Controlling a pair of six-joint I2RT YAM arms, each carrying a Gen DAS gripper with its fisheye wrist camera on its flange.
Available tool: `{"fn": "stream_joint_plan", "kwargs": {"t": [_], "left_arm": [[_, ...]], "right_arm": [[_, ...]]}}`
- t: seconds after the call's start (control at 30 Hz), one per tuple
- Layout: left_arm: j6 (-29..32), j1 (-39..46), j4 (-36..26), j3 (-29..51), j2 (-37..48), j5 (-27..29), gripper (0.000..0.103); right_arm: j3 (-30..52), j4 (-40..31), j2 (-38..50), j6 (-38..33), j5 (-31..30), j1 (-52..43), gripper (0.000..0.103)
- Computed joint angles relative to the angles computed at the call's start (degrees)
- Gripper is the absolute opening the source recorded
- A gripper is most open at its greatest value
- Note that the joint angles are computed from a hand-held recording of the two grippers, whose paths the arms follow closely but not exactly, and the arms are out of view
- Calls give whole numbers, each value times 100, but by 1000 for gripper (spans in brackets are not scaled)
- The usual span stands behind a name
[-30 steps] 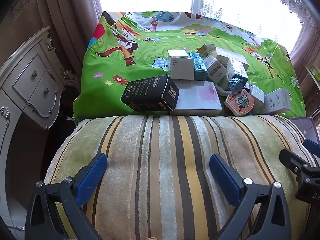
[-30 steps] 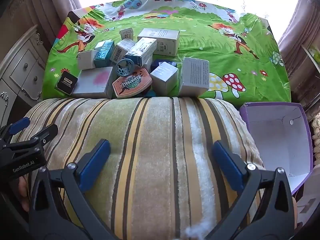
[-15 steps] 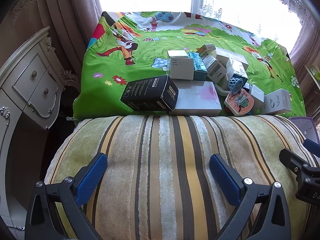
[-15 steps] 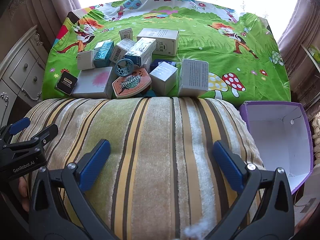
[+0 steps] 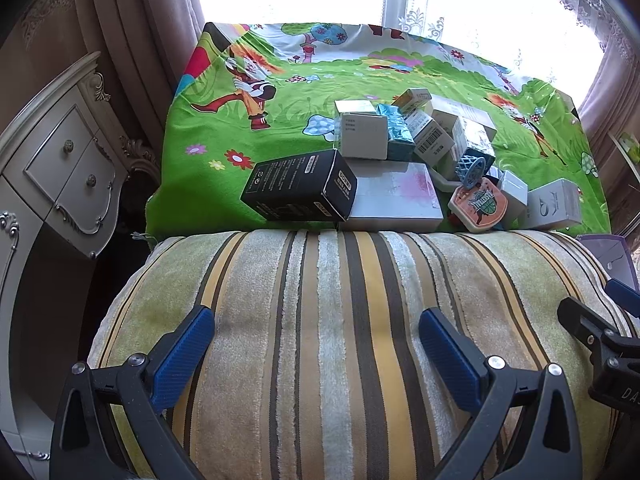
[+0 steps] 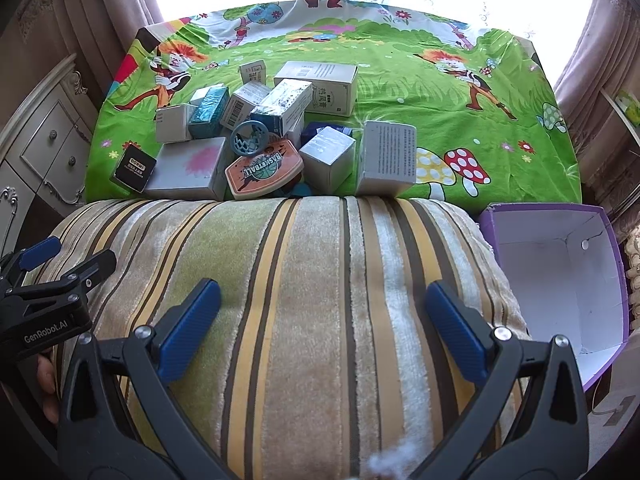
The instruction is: Organize rigid objects
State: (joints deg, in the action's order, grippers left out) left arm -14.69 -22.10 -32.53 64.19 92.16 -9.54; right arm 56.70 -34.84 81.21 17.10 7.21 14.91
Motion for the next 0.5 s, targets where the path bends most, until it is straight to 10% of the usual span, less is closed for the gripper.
{"fn": "stream_joint_plan", "kwargs": {"t": [0.5], "left_arm": [[-73,109,169,-133,-124,253,103]], "right_arm": [[-4,5,3,-35,-52,-35,103]]}}
